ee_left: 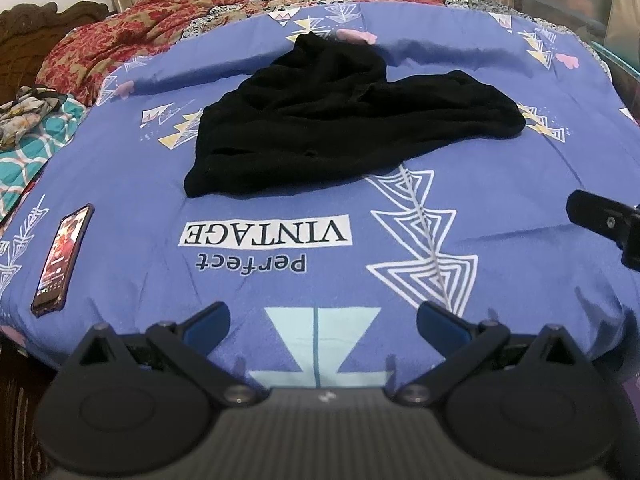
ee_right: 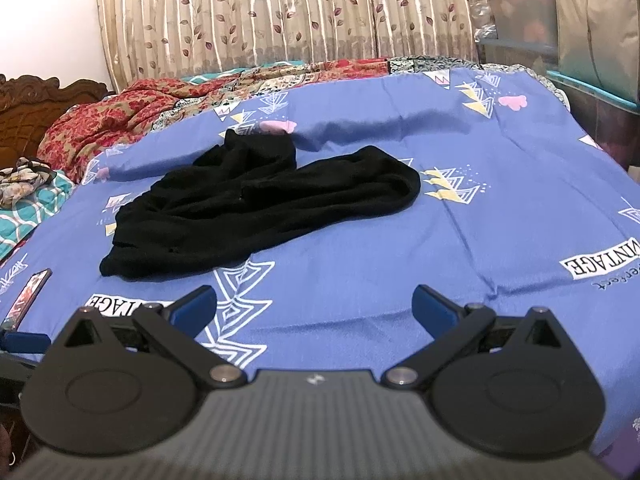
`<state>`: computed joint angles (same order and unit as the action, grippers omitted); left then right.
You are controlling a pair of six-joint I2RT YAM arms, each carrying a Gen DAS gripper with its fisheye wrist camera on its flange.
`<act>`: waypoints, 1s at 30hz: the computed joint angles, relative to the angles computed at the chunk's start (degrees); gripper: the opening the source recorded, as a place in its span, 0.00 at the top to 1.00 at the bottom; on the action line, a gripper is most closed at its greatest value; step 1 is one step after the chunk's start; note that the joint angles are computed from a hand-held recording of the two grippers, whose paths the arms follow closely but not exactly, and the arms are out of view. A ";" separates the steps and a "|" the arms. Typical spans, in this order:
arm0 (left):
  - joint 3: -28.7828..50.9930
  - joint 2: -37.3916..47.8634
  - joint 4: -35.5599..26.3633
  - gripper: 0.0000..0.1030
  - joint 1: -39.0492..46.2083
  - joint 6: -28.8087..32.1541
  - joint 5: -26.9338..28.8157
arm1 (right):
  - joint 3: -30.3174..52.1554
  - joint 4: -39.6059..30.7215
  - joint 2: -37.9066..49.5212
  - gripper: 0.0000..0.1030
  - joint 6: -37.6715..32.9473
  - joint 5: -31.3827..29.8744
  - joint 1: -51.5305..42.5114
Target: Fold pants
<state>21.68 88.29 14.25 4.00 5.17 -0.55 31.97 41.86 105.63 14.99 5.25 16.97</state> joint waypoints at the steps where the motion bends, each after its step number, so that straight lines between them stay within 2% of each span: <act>1: 0.03 0.08 0.00 0.00 -0.10 -0.02 -0.08 | 0.09 -0.13 0.04 0.00 0.00 0.02 0.03; 30: 1.13 1.76 -0.67 0.00 1.06 -1.06 0.74 | 0.43 -1.05 0.76 0.00 0.43 -1.32 0.02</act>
<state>22.81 90.05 13.58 5.07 4.11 0.19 32.40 40.82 106.38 15.42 3.93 16.99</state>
